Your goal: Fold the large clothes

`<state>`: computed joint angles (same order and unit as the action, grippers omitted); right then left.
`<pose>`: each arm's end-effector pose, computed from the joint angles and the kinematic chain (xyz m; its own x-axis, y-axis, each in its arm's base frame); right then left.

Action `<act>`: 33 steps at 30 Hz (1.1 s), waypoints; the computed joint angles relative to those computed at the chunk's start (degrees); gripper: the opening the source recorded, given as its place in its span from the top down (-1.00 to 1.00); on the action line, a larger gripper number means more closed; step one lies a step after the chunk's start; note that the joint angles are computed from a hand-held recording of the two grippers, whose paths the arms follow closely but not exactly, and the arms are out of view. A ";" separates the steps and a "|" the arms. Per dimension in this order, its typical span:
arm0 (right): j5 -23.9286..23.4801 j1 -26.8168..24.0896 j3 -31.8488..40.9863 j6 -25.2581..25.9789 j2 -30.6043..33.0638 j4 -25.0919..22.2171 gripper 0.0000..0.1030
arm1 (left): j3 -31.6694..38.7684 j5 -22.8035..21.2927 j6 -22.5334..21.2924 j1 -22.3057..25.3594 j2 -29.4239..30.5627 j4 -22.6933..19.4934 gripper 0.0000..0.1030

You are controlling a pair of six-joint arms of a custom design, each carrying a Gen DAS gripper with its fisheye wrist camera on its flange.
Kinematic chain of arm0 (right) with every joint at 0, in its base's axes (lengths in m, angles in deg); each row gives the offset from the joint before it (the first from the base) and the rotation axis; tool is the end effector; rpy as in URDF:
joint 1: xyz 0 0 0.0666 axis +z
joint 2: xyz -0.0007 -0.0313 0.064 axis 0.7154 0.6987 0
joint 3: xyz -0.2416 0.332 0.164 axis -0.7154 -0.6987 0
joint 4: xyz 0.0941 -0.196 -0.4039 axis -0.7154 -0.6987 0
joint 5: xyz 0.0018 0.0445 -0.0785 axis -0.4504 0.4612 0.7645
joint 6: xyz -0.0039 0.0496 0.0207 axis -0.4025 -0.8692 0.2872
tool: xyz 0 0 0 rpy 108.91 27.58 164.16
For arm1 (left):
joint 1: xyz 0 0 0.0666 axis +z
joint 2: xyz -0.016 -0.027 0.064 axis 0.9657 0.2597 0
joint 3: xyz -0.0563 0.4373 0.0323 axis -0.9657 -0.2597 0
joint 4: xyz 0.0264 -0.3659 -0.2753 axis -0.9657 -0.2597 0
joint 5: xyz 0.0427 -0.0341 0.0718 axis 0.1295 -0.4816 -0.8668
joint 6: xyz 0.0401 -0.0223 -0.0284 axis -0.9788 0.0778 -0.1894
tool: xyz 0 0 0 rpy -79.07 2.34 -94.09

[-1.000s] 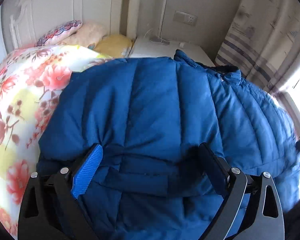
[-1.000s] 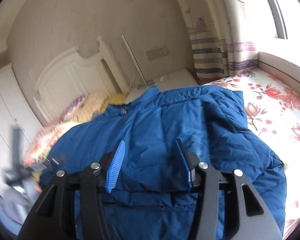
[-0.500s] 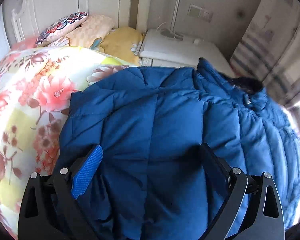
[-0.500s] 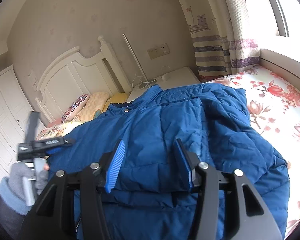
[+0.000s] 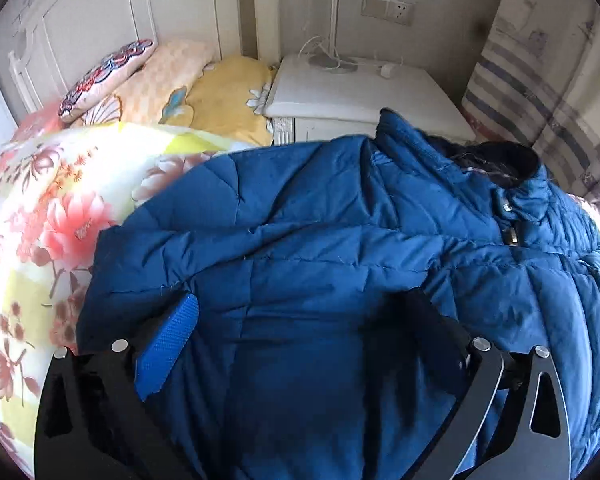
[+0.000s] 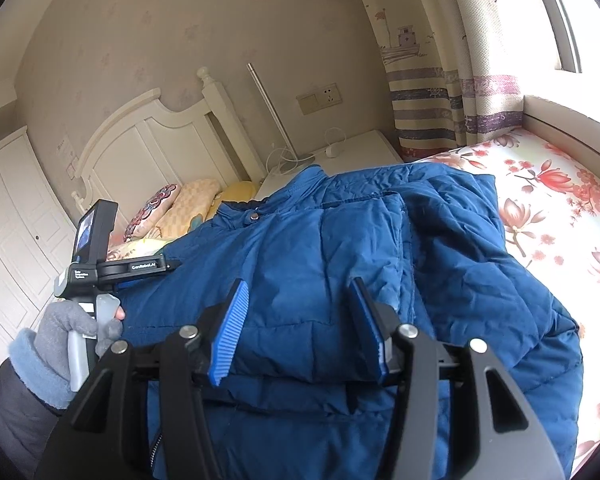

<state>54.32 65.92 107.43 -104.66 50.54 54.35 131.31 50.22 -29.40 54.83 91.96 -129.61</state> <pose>0.4080 0.1560 0.4480 -0.5978 0.1873 -0.7794 -0.2622 0.8731 0.4110 0.5438 -0.1883 0.4877 -0.8002 -0.2178 -0.5587 -0.2472 0.9687 -0.0236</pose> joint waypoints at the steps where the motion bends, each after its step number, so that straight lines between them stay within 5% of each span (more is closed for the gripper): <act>1: -0.13 -0.05 -0.12 -0.12 -0.05 0.22 -0.02 | -0.79 -1.07 1.01 -0.33 -1.04 0.51 -0.87; 5: -0.43 -0.20 -0.45 -0.25 -0.18 0.80 -0.02 | -7.76 -4.32 1.38 -3.74 -10.27 7.90 -0.88; 7: -0.51 -0.28 -0.59 -0.35 -0.29 1.00 -0.02 | -10.18 -7.17 0.20 -6.65 -13.28 7.51 -0.89; 12: -0.24 -0.25 -0.72 -0.36 -0.48 1.13 -0.02 | -13.47 -7.21 -0.59 -8.49 -13.32 4.57 -0.91; 22: 1.77 -0.23 -3.72 -1.65 -4.20 6.25 -0.02 | -17.11 -6.55 -1.39 -8.40 -14.00 8.61 -0.91; 28: 2.26 -0.68 2.37 -3.11 -1.26 -0.71 0.02 | -17.18 -6.71 -1.29 -8.51 -14.05 8.78 -0.91; 33: 7.24 1.37 13.97 8.32 7.67 -9.90 0.02 | -17.22 -6.48 -1.20 -8.48 -14.11 8.93 -0.91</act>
<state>61.56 67.30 121.40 -96.34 58.20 44.45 114.09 43.73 -30.60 46.35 77.86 -120.68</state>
